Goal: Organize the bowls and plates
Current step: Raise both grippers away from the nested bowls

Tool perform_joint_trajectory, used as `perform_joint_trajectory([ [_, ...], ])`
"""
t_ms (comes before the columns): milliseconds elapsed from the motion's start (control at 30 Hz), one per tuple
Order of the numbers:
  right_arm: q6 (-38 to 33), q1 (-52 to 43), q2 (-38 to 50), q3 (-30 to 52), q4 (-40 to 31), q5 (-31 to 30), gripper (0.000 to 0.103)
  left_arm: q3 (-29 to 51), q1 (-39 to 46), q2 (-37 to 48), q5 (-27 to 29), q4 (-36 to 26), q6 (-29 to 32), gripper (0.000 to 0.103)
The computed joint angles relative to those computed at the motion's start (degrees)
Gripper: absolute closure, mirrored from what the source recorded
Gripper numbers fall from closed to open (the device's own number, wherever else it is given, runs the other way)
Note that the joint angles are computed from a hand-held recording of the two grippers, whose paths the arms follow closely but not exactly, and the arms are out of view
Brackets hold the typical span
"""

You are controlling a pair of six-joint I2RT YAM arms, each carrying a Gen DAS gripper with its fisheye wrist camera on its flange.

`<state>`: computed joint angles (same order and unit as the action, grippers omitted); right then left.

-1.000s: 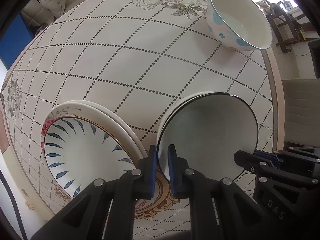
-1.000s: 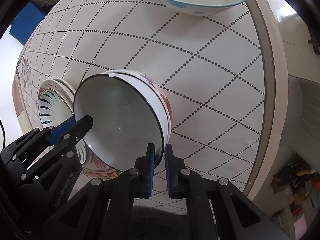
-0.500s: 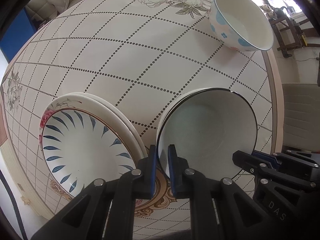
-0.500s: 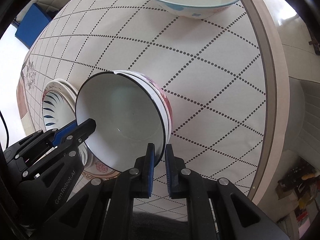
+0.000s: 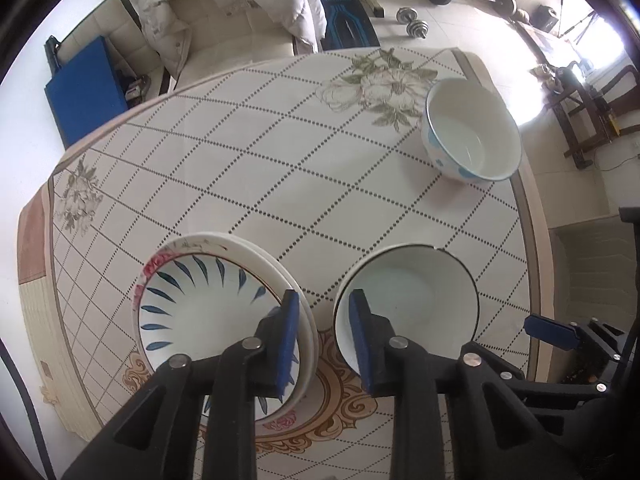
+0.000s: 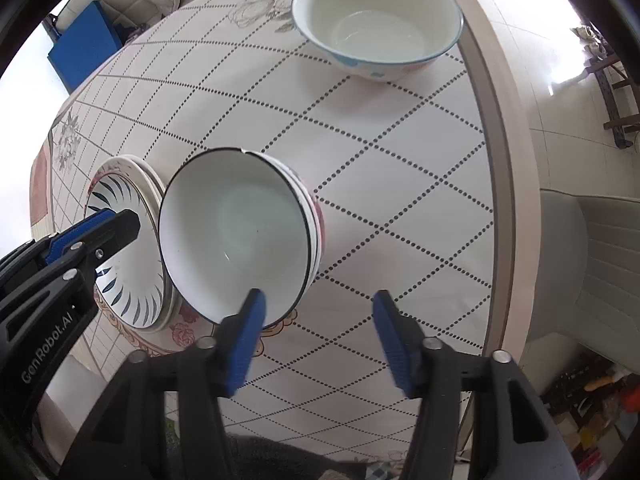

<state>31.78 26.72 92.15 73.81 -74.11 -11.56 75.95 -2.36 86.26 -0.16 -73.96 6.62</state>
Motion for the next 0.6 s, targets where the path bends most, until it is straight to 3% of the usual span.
perform_joint_trajectory([
  [67,-0.8,-1.5,-1.8,-0.1,-0.3,0.6,0.026,2.7,0.2,1.5,0.3,0.0,-0.9,0.056],
  [133,-1.8,-3.9,-3.2,0.1,-0.6,1.5,0.023,4.7,0.4,3.0,1.6,0.2,-2.0,0.048],
  [400,-5.5,-15.1,-4.2,4.5,2.3,2.5,0.005,14.9,-1.7,12.5,2.8,0.1,-5.9,0.048],
  [600,-10.6,-20.8,3.9,12.5,2.6,2.6,0.005,27.9,-4.0,24.7,5.4,-3.1,-8.1,0.048],
])
